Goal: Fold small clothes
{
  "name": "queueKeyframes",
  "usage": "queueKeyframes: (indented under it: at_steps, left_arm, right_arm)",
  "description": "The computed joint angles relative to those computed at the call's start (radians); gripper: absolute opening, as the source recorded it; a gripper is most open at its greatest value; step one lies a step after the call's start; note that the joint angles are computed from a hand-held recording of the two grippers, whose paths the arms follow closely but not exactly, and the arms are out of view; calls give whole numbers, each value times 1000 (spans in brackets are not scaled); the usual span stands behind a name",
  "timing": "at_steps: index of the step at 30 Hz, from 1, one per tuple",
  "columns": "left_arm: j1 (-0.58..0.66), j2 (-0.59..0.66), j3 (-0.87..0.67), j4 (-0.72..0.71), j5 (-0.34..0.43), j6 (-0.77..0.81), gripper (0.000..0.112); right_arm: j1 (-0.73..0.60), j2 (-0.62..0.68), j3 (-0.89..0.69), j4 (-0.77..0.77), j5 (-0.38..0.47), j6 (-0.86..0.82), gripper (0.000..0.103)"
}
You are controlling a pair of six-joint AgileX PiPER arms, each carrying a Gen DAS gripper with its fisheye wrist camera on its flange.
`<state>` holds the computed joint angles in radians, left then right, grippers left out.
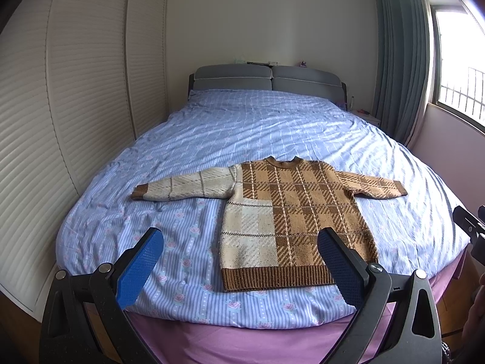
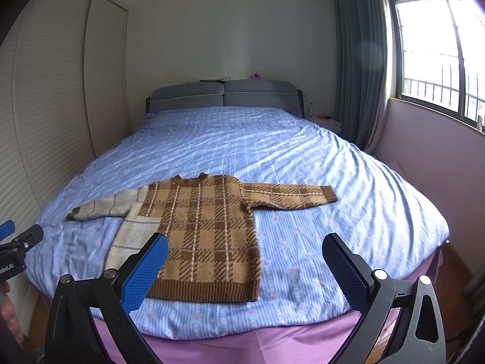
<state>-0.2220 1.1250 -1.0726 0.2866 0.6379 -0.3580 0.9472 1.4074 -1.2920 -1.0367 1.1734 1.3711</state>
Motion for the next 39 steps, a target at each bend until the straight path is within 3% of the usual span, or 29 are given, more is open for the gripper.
queueKeyframes:
  at_steps: [14,26,34,39]
  left_arm:
    - [-12,0,-13,18,18,-14,103]
    - [-83,126,-130,101,30,-97,103]
    - [-185,327,-308,285,37,-262,103]
    - [-240,514,-501,296,44,-269,103]
  right_arm:
    - [-2,5,-21,9,12,-10,102]
    - [-85,9,-11,31,-55,-37,102]
    - [-291,7,-36,86,-220,-139,102]
    - [-461,50,-64,126,-349,-213,102]
